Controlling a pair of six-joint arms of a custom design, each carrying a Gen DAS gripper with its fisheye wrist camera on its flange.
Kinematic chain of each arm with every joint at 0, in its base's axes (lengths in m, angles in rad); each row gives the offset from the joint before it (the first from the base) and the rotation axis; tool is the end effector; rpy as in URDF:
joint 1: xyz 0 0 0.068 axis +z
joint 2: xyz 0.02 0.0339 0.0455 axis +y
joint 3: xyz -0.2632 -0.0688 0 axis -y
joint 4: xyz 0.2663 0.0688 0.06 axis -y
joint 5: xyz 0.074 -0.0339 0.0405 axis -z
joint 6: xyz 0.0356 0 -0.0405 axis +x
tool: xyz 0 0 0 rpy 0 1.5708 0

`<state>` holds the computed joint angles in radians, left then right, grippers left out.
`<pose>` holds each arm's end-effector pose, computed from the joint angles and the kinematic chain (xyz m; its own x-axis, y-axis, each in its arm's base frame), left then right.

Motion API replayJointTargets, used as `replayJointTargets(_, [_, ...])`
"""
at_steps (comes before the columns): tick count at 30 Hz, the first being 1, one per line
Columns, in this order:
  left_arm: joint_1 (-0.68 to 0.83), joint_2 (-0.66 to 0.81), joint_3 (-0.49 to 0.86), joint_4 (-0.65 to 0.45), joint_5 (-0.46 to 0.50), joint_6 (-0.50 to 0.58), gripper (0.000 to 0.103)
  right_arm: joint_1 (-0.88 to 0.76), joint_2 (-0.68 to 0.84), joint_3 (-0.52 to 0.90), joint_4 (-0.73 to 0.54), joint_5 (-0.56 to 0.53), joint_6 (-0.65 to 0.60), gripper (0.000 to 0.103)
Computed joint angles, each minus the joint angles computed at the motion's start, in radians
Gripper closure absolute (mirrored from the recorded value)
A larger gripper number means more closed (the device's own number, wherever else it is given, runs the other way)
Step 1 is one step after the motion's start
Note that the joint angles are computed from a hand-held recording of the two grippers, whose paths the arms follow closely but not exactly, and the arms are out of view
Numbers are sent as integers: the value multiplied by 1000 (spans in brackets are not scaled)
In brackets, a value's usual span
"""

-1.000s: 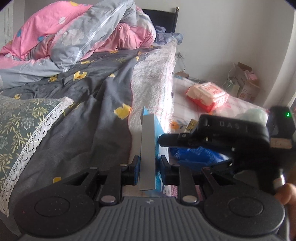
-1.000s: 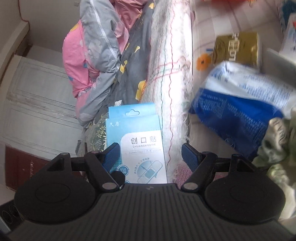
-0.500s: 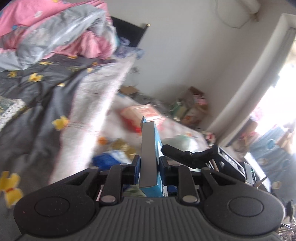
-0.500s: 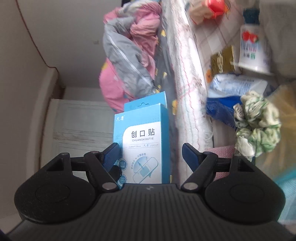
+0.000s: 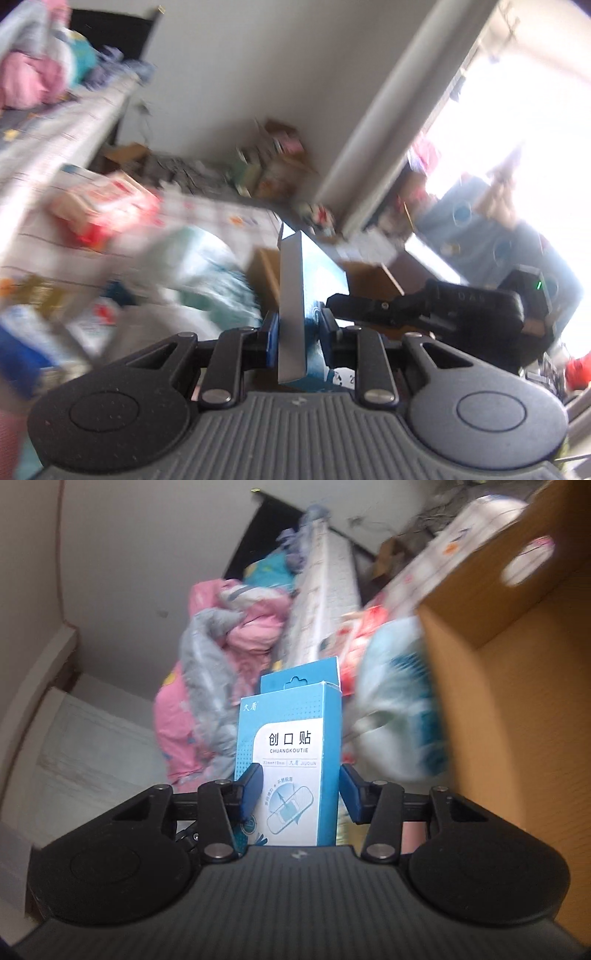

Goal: Organize soft objects
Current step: 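Carry the bandage box with the left tool into the cardboard box, then open the left tool to drop the bandage box, then withdraw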

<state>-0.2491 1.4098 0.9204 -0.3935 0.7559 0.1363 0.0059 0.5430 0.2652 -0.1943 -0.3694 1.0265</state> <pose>0.2891 -0.0987 0.2239 -0.6601 0.2699 -0.7010 0.6976 0.5664 -0.4388 0.1626 0.0138 0.1854 -0.5153 0.7948 -0.3207 0.2197 0.4842 0.8469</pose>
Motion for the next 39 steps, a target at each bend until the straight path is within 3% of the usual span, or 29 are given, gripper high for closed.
replayJointTargets(3, [-146,115,32,102,-96,-67,84,-279,133,19,-38,-197,-167,59])
replayJointTargets(8, [-287,281,143,199,-226,-116,78,-498,585,129,86,-311,-391,61])
replayJointTargets(11, [-319,323,178,225,-326,-115,76,-516,862,219,162,-242,-470,61])
replayJointTargets(15, [-255,286,154,204,-276,-104,69,-521,1108,292,195,-175,-513,61])
replayJointTargets(18, [-206,227,106,208,-269,-77,62,-537,1119,268,231,-180,-528,60])
replayJointTargets(22, [-137,155,53,182,-251,-50,52,-497,1081,245,236,-113,-534,59])
replayJointTargets(26, [-70,82,-16,172,-243,-19,40,-433,1143,288,238,-60,-503,59])
replayJointTargets(29, [-14,18,-67,145,-243,19,36,-369,1148,299,258,5,-454,59])
replayJointTargets(35, [147,-96,-163,72,-215,98,31,-333,1156,278,325,21,-358,59])
replayJointTargets(39, [287,-149,-213,14,-181,191,28,-325,1063,205,333,94,-349,58])
